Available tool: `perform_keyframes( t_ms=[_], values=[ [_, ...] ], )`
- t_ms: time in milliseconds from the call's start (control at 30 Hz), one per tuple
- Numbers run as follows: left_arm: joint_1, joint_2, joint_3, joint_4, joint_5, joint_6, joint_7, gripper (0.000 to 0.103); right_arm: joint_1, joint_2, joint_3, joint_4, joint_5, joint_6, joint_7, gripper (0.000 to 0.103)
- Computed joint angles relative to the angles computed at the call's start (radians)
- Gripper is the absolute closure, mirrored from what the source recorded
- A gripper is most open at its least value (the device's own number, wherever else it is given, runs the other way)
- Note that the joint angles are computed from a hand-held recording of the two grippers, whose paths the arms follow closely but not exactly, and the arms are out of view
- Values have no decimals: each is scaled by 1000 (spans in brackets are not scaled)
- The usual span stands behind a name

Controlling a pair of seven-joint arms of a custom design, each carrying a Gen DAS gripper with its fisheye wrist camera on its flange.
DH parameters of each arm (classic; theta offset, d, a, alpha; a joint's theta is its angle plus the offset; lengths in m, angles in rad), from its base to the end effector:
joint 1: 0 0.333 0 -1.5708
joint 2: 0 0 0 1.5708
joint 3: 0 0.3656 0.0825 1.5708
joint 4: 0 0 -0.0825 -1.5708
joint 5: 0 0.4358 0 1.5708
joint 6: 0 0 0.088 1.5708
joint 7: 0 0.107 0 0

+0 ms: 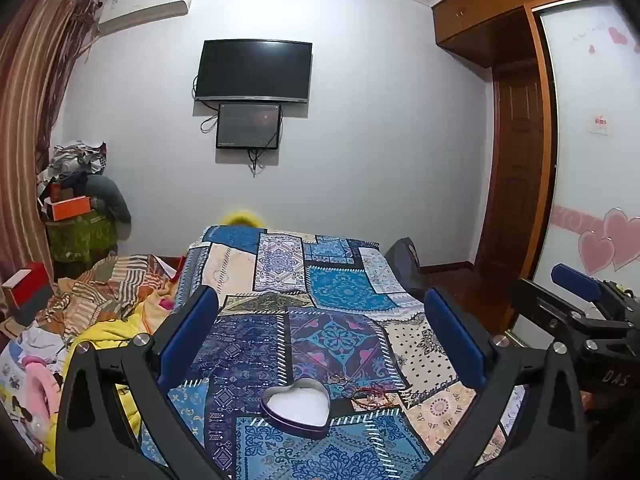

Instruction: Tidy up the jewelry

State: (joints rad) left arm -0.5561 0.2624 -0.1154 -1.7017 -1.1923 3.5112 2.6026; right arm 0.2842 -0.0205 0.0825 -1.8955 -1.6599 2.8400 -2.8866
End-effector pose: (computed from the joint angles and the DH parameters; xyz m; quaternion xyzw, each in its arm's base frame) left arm 0.6146 -0.3319 0.5867 -0.4858 0.6207 -0.5132 0.3397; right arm 0.5754 0.2772 0.6054 -0.5553 0.5673 -0.4009 0.4572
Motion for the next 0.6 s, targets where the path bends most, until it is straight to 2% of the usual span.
perform_keyframes(
  t_ms=[33, 67, 167, 200, 267, 400, 467, 600],
  values=[
    [-23, 3, 22, 18, -67, -4, 64, 0, 0, 0, 0, 0, 1, -1, -1, 0],
    [-22, 5, 18, 27, -91, -2, 91, 0, 0, 0, 0, 0, 1, -1, -1, 0],
    [3, 11, -10, 41, -112, 1, 122, 0, 0, 1, -1, 1, 1, 1, 0, 0],
    [17, 11, -27, 31, -78, 10, 96, 0, 0, 1, 0, 1, 1, 1, 1, 0],
    [17, 17, -28, 46, -106, 10, 123, 0, 1, 2, -1, 1, 3, 2, 0, 0],
    [36, 24, -41, 40, -76, 3, 89, 0, 5, 1, 3, -2, 7, -5, -2, 0],
    [55, 15, -52, 5, 8, 8, 4, 0, 5, 1, 3, -2, 10, -6, -6, 0],
    [20, 15, -18, 2, 18, 14, -9, 0, 2, 0, 0, -3, 19, 0, -15, 0]
  ],
)
